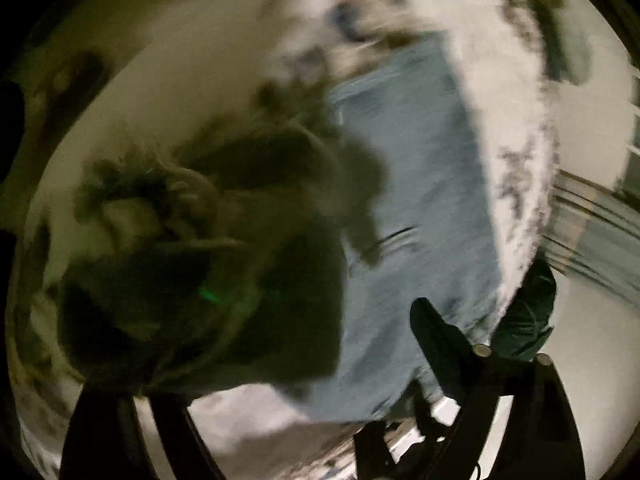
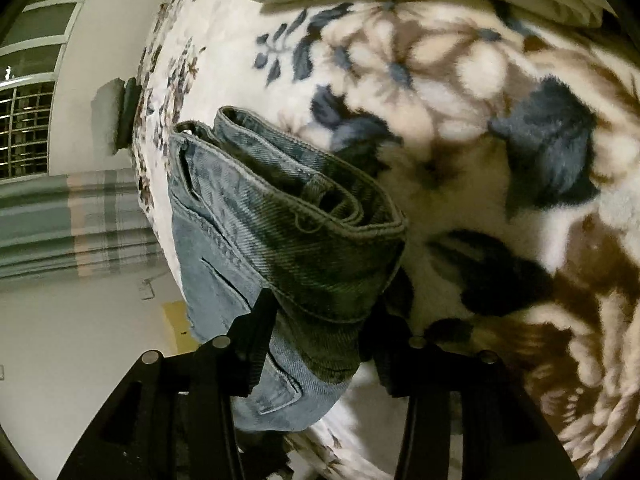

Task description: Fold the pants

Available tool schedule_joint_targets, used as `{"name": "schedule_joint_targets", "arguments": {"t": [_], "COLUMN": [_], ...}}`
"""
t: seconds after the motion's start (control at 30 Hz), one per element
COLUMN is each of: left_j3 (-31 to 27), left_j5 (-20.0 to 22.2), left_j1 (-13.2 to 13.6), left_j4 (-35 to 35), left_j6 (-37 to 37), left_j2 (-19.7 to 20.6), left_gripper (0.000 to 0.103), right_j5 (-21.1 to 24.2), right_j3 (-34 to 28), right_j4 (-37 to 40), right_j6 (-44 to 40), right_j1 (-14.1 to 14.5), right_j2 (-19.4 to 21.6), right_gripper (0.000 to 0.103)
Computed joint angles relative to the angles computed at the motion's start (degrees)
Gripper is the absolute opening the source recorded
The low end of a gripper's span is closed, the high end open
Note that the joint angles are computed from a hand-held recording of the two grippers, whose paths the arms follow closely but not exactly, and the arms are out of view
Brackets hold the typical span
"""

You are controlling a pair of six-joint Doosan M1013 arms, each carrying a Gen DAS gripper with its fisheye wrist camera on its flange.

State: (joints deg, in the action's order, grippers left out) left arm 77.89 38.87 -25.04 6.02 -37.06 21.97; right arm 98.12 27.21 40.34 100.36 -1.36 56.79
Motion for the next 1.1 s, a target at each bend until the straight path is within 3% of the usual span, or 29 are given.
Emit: {"name": "schedule_joint_targets", "arguments": {"t": [0.07, 0.2, 0.27, 0.33, 0.47, 0.53, 0.57, 0.6, 0.7, 0.9, 1.1], "left_j3": [-1.31, 1.35, 4.01, 3.42, -0.77, -1.11, -1.65, -2.58, -4.16, -10.61, -21.94], "left_j5": [-0.39, -1.59, -5.97, -6.51, -1.34, -0.23, 0.12, 1.01, 3.36, 10.20, 18.34], "left_j1": [0.91, 1.30, 1.13, 1.49, 2.34, 2.07, 2.33, 2.58, 3.36, 5.85, 7.63], "left_j4": [1.40, -1.74, -1.28, 0.81, 0.49, 2.22, 1.71, 1.55, 0.84, -3.77, -7.94], "left_j6": [4.98, 8.30, 4.14, 1.58, 5.97, 5.08, 7.03, 8.90, 13.49, 27.86, 43.20], "left_j2": [0.62, -0.10, -0.53, 0.16, 2.28, 2.22, 2.44, 2.72, 2.48, 3.13, 6.26], "left_gripper": [0.057, 0.060, 0.060, 0.060, 0.058, 0.033, 0.024, 0.022, 0.021, 0.020, 0.020], "right_j5": [-1.09, -1.00, -0.62, -1.49, -6.32, -9.26, -10.86, -11.96, -14.79, -17.22, -17.10], "right_j3": [1.52, 2.01, 1.61, 2.16, 5.26, 7.70, 9.15, 10.26, 13.14, 14.32, 9.87], "right_j4": [-0.13, 0.79, 1.38, 1.94, 3.51, 4.20, 4.81, 5.20, 4.83, 4.65, 6.07], "right_j6": [-1.14, -0.39, -0.20, -0.27, -0.79, -0.09, -0.06, -0.33, -0.66, 4.28, 11.68], "right_j1": [0.01, -0.11, -0.22, -0.26, -0.08, -0.13, -0.21, -0.25, -0.11, 0.28, -0.06], "right_j2": [-0.83, -0.78, -0.27, -0.36, -1.48, -2.62, -3.38, -4.01, -6.16, -9.02, -9.83], "right_gripper": [0.046, 0.048, 0.052, 0.058, 0.062, 0.053, 0.042, 0.035, 0.027, 0.019, 0.017]}}
